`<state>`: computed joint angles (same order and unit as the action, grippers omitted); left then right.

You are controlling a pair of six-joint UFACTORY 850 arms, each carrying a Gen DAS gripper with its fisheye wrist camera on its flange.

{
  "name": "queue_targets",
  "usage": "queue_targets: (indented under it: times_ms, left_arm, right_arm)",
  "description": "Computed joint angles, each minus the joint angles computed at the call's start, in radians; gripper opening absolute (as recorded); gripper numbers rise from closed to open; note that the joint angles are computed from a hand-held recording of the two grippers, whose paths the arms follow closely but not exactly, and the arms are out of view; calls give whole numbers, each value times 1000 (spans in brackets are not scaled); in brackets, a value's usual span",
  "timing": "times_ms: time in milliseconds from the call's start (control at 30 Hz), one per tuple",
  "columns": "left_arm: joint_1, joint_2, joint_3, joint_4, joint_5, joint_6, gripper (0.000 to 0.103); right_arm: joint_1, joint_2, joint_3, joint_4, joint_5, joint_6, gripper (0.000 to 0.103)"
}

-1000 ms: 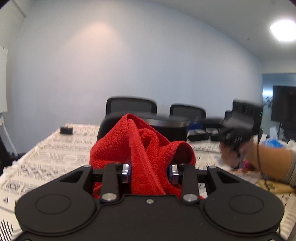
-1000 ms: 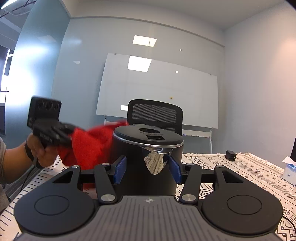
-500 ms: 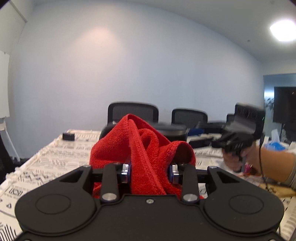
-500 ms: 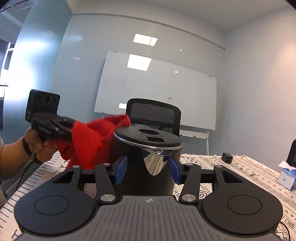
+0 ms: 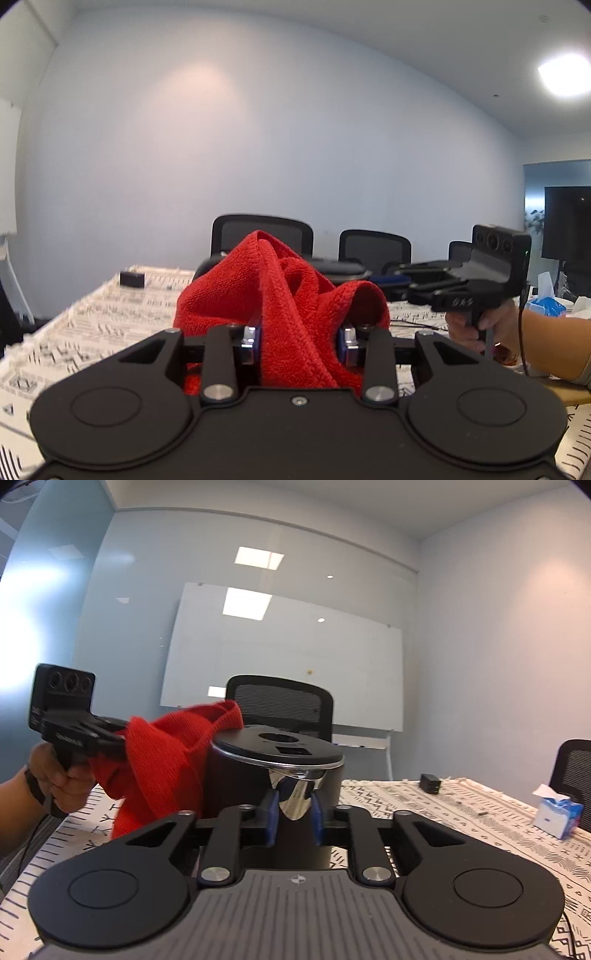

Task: Clean container
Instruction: 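Wipe the kettle spout side with the towel in the left tool while the right tool holds it, then rub the towel in the left tool along the kettle body held by the right tool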

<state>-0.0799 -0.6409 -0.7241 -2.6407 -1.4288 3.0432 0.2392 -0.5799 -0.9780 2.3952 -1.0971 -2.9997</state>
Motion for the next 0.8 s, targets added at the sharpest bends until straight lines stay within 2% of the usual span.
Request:
queue_targets:
  times_ms: [167, 267, 333, 400, 467, 633, 700, 800]
  left_arm:
    - [-1, -20, -8, -6, 36, -7, 38]
    - [-2, -32, -19, -32, 80, -24, 38]
    - [6, -13, -7, -19, 54, -25, 38]
    - [8, 1, 3, -5, 6, -19, 38]
    - [-3, 10, 6, -15, -11, -2, 38]
    - [1, -23, -24, -10, 19, -10, 38]
    - [13, -42, -42, -10, 53, -34, 38]
    - [29, -51, -63, -12, 80, -48, 38]
  right_arm:
    - [10, 7, 7, 21, 12, -11, 17]
    - [6, 9, -1, -34, 28, 10, 17]
    - [1, 7, -7, -95, 18, 30, 17]
    - [13, 16, -3, -78, 37, 7, 18]
    - [13, 21, 2, -67, 47, -7, 18]
    - [-3, 23, 8, 5, 19, 12, 20]
    - [-9, 20, -3, -16, 11, 56, 19]
    - [1, 27, 6, -2, 15, 26, 19]
